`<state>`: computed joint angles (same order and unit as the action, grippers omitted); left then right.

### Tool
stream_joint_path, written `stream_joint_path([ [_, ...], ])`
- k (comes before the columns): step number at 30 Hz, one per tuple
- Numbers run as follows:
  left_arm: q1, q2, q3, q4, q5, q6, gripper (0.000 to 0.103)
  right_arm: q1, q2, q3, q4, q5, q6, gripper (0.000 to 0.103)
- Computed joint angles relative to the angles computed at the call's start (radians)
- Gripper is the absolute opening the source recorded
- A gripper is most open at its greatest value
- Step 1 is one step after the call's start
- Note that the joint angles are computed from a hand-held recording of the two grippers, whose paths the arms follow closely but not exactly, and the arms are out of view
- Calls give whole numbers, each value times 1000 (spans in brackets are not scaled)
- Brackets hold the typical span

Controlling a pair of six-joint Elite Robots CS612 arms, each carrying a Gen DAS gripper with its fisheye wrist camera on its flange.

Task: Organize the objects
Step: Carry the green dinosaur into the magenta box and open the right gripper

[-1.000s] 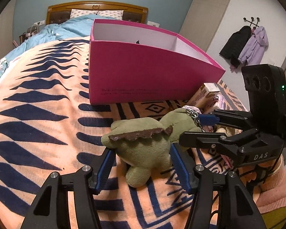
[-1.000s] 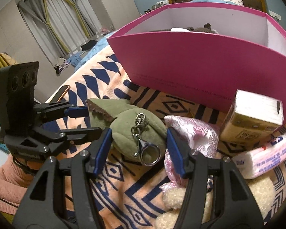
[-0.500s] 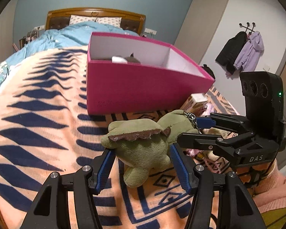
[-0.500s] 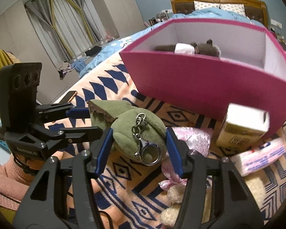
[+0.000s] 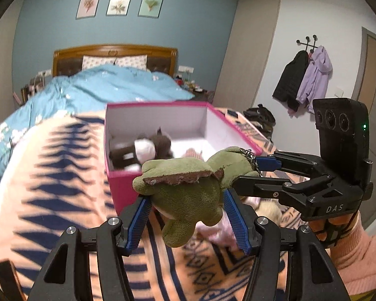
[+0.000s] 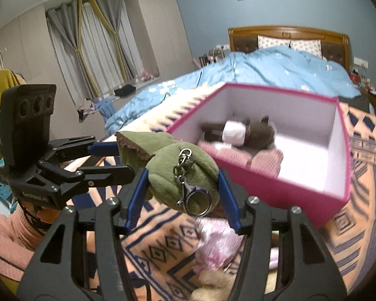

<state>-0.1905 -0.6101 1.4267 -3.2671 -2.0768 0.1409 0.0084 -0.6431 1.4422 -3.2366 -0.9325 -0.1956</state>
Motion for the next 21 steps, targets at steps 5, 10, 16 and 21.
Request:
stream_joint_path([
  [5,-8,3,-38,-7,24,-1,60,-8,8,-48,8,20,17,58],
  [10,-14,24,-112,39,50,-3,60,-11,28,-119,47,16,11,58],
  [16,-20,61,-207,99,89,-4,60,-11,67,-228,128,11,5,58],
  [21,-31,91,-274,123,154,-2,60,-10,111,-329,206,7,-2,58],
])
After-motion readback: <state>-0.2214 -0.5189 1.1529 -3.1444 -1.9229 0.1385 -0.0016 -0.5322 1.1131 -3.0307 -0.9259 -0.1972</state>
